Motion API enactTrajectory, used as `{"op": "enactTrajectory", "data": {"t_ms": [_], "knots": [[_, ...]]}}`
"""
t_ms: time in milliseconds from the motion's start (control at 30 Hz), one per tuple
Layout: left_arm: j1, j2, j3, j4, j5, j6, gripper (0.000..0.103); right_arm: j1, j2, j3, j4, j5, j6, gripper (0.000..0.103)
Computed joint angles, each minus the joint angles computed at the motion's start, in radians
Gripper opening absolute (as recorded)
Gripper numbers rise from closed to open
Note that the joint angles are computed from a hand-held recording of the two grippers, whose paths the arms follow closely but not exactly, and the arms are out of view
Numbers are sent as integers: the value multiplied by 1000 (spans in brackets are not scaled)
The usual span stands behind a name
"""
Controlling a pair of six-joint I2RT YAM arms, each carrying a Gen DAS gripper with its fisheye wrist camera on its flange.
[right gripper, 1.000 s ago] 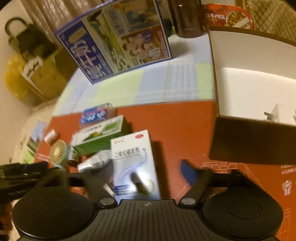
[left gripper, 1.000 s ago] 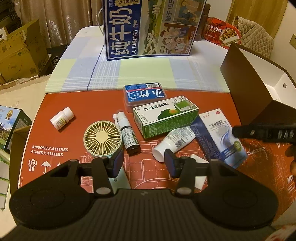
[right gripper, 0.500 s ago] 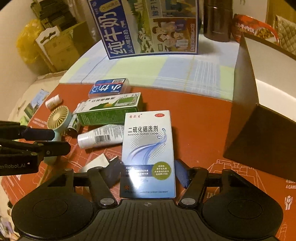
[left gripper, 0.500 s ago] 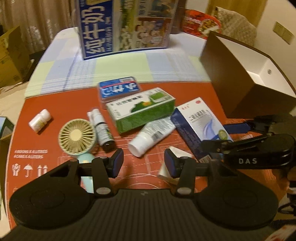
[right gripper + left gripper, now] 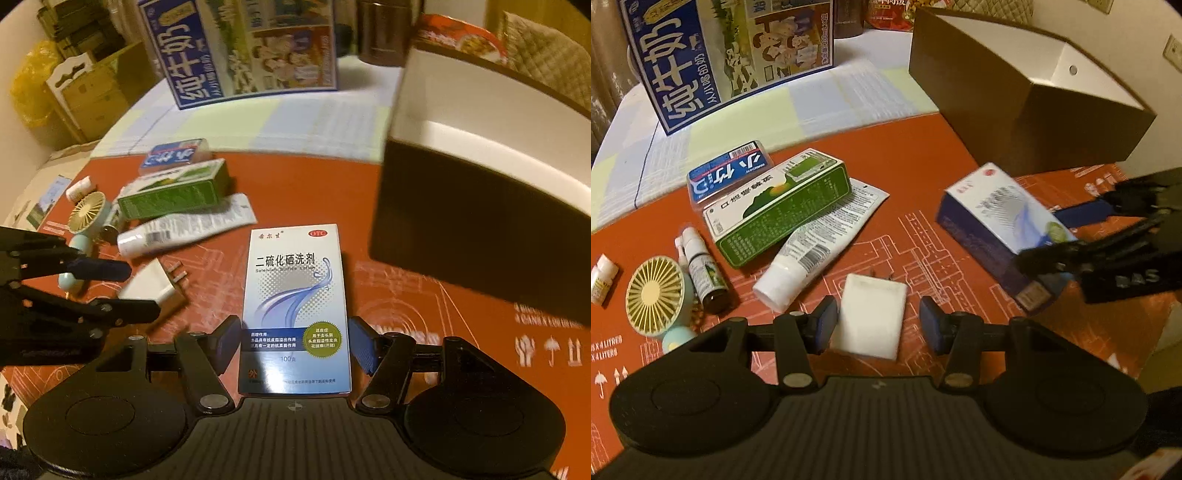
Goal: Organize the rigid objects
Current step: 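Grasp the white square charger with the left tool, then carry the charger and medicine box into the box with both tools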
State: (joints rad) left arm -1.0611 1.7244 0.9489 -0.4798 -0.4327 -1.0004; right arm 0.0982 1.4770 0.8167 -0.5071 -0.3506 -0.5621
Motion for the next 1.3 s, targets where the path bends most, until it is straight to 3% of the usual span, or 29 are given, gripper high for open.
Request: {"op": "enactTrajectory", "data": {"t_ms": [233, 500, 767, 833, 967, 1300], "knots": [[35, 81, 64, -40, 22, -14, 39, -25, 6, 14, -29, -20, -9, 64], [34, 130, 129, -99, 24, -76, 36, 34, 51, 19, 24, 14, -5, 69], [31, 175, 197, -172, 21, -123, 36, 79, 112, 42, 81, 68, 29, 69], [31, 175, 196, -164, 25, -122, 36, 77, 117, 44, 83, 64, 23, 63], [26, 177, 198, -156, 26, -121, 36, 64, 117, 45, 79, 49, -4, 61], [6, 170, 226, -178, 8, -153, 36, -26, 85, 87, -35, -26, -84, 61]]}}
